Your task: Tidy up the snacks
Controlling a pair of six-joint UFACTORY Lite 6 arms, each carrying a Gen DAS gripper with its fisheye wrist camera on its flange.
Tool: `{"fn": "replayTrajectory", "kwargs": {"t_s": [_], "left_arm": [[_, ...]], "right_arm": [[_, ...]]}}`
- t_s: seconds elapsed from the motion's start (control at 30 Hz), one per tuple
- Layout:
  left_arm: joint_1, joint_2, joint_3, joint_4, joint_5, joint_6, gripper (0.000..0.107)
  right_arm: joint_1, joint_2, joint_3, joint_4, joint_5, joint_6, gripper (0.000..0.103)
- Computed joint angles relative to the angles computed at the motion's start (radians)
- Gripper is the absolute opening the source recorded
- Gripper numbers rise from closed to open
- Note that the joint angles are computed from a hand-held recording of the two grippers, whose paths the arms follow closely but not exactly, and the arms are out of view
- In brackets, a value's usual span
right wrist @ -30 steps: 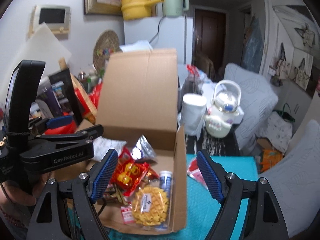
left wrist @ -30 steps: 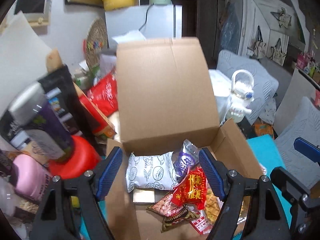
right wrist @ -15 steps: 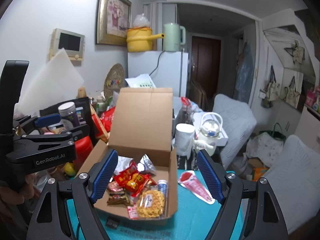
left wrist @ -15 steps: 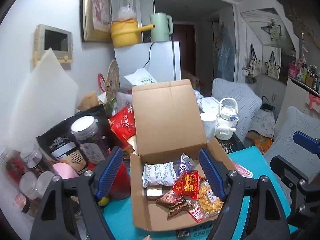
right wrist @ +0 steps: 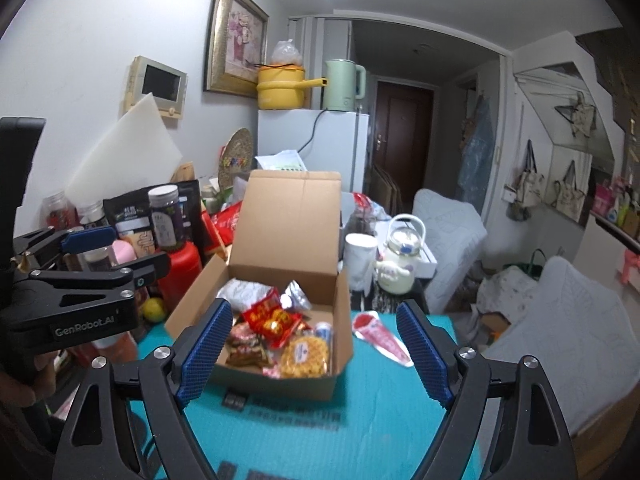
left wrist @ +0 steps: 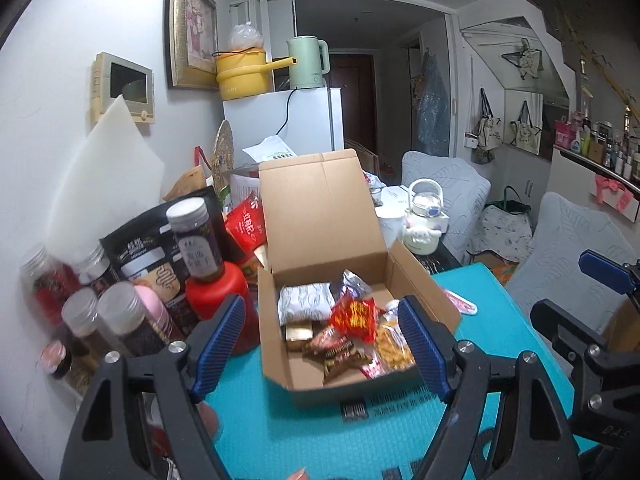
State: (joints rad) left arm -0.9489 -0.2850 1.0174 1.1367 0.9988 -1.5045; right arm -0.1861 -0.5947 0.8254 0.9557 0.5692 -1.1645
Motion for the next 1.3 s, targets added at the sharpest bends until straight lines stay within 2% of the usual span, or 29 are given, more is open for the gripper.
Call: {"fn": "replayTrajectory", "kwargs": {"t_s": [0.2,0.47,0.67,0.83,1.3], "left_arm": [[-0.155,-0.062,-0.090,0.001,0.112,-0.091,0.079],[-0.275,-0.089,-0.163,-0.021,0.182,-0.182,0.079],[-0.281,-0.114,-0.203,-0.041,0.158,-0.208,0.079],[-0.260,-0.114,-0.230,-0.057,0.119,-0.225,0.079],[-0.236,-0.092,-0.244,-0.061,0.088,-0.251,0.079]], "right_arm": [[-0.041,-0.132,-0.118,-0.036,0.055,0.039,0.085],[-0.110,-0.272,-0.243,-0.075,0.123,0.066,0.085],[-0.148,-0.315,-0.285,-0.066,0.162,0.047,0.085],[-0.134,-0.299,-0.290,-0.066,0.151,0.042,0.085],[-0.156,-0.288,-0.301,-0.061,0.157,0.011,0.085]]}}
